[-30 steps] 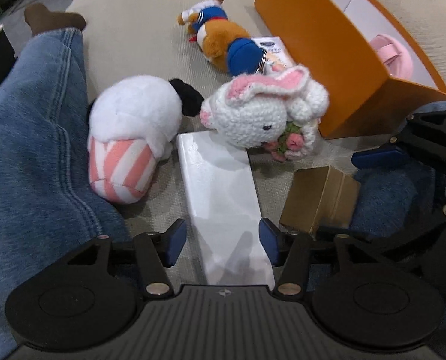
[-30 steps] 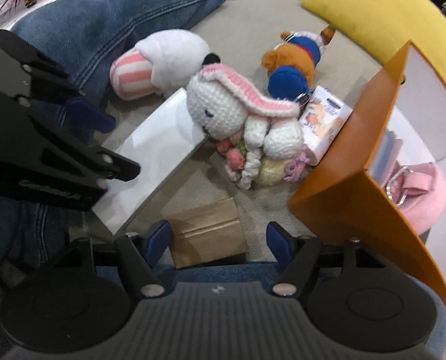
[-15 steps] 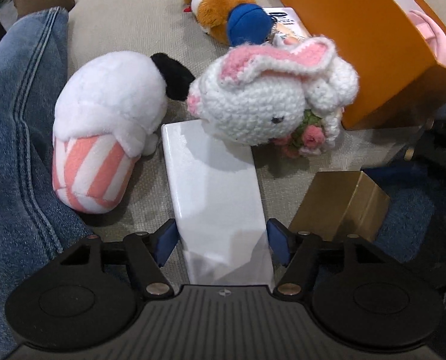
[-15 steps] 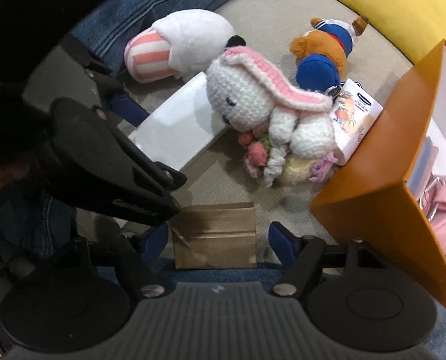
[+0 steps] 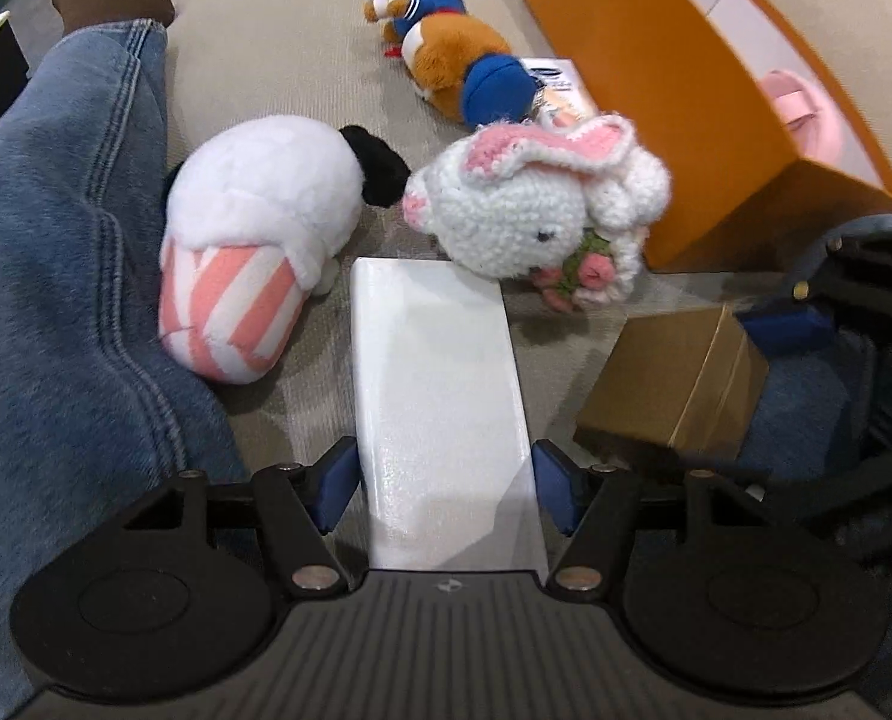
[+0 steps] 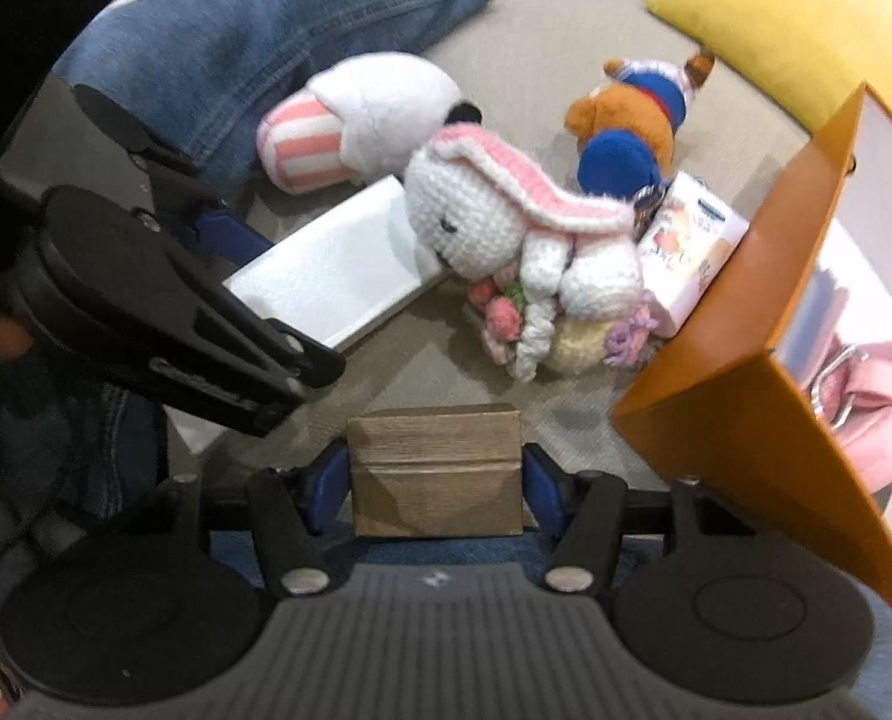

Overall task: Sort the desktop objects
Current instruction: 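Grasp the white rectangular box with left gripper while right grasps small brown box, then lift the white box and brown box and carry them over the shoebox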

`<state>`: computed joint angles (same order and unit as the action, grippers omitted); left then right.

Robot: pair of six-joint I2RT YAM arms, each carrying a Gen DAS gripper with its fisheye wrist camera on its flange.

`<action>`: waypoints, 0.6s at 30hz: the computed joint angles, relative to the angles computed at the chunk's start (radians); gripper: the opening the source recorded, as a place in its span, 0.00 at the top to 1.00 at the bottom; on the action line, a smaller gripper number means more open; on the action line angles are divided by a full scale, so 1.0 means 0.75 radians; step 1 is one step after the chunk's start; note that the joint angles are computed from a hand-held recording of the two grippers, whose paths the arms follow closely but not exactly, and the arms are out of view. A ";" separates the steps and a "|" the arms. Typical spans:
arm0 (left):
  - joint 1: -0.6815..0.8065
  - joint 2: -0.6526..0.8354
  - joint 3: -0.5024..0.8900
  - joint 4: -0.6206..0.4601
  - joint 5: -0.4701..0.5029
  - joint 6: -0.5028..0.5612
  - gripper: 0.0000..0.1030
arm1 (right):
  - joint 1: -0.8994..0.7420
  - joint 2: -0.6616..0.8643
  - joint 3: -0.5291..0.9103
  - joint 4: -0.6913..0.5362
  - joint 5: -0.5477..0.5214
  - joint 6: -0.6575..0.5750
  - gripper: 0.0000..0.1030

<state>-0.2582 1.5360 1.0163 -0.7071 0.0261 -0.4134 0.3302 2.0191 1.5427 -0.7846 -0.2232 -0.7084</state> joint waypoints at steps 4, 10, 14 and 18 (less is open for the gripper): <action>-0.019 -0.100 0.017 -0.087 -0.008 0.012 0.30 | -0.049 -0.048 0.043 -0.071 -0.066 -0.015 0.40; -0.046 -0.154 0.145 -0.210 -0.020 0.061 0.30 | -0.124 -0.120 0.115 -0.193 -0.118 -0.052 0.40; -0.042 -0.134 0.287 -0.269 -0.014 0.152 0.30 | -0.175 -0.155 0.172 -0.253 -0.138 -0.068 0.40; -0.026 -0.045 0.468 -0.290 0.013 0.241 0.30 | -0.221 -0.192 0.232 -0.295 -0.122 -0.086 0.40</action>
<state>-0.2777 1.5022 1.3676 -0.9242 0.0362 -0.2329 0.1646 1.8750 1.7167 -1.0061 -0.3144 -0.7729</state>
